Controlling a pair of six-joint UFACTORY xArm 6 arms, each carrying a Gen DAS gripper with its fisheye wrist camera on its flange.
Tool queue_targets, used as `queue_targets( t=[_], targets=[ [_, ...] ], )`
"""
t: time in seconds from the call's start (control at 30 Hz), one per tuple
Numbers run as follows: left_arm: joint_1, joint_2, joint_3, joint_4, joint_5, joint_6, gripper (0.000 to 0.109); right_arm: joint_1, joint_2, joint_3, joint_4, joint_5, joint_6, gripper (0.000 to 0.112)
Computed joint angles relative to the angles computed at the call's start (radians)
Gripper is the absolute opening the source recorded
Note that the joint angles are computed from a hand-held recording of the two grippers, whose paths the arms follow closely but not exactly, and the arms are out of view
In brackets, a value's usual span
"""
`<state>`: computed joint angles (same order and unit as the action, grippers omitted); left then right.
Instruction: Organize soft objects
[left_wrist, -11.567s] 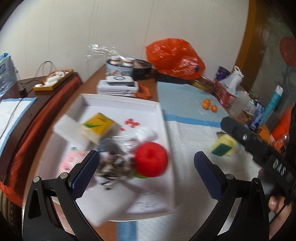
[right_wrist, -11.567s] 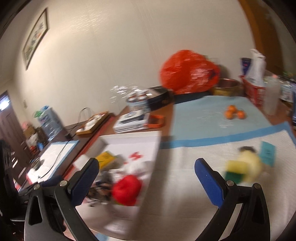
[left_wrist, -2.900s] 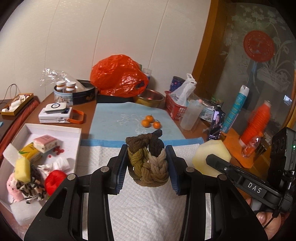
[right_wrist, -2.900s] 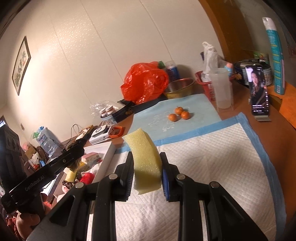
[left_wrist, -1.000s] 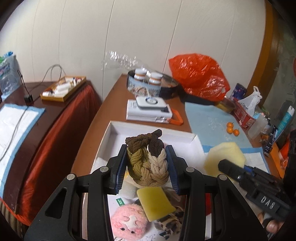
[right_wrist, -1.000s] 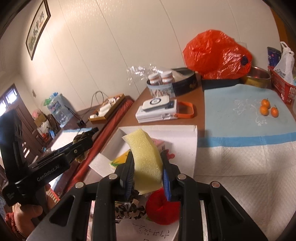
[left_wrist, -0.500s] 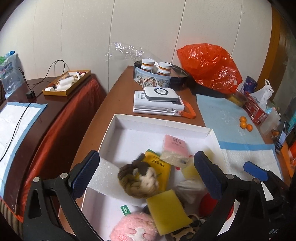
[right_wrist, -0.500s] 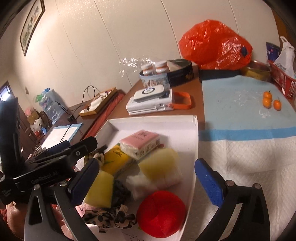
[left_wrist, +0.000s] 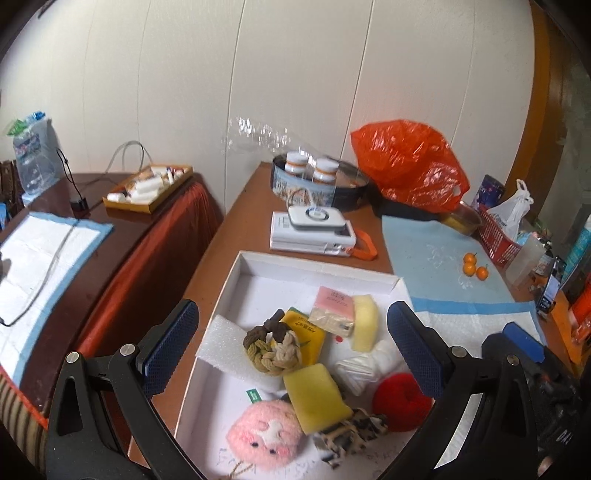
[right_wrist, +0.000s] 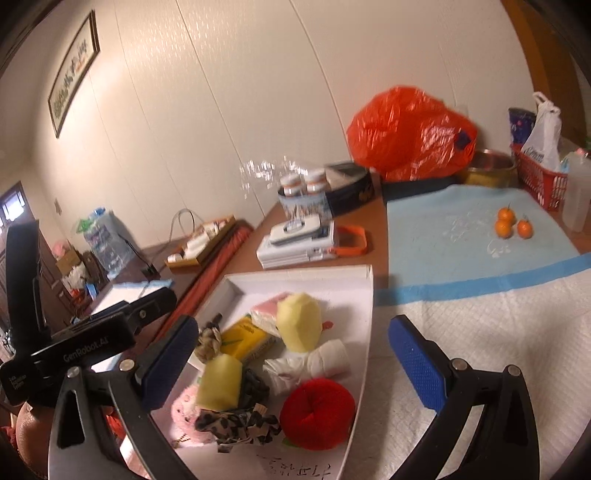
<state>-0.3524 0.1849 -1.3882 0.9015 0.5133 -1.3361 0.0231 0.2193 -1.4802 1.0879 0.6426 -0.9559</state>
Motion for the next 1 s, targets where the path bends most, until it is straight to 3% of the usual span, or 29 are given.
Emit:
queue_targets(
  t=[0.2,0.33,0.47,0.53,0.6,0.77,1.0],
  targets=[
    [-0.114,-0.061,-0.018,0.071,0.2,-0.067,0.103,-0.056,-0.098,0.057,0.167,-0.001,-0.185,0.103],
    [-0.222,-0.056,-0.086,0.079,0.434,-0.108,0.103,-0.07,-0.152,0.094,0.133,-0.079,-0.194,0.103],
    [-0.289,-0.071,-0.09,0.12,0.459,-0.183,0.103,-0.101,-0.178,0.11,0.11,-0.121,-0.21,0.103],
    [-0.345,-0.036,-0.151,0.127,0.579,-0.219,0.103,-0.128,-0.18,0.106,0.117,-0.112,-0.223,0.103],
    [-0.38,-0.005,-0.202,0.124,0.645,-0.224,0.103,-0.164,-0.178,0.098,0.134,-0.095,-0.225,0.103],
    [-0.418,0.023,-0.244,0.076,0.605,-0.22,0.103,-0.274,-0.175,0.083,0.174,0.019,-0.237,0.103],
    [-0.461,0.17,-0.441,0.005,0.666,-0.153,0.103,-0.373,-0.151,0.061,0.166,0.092,-0.215,0.103]
  ],
)
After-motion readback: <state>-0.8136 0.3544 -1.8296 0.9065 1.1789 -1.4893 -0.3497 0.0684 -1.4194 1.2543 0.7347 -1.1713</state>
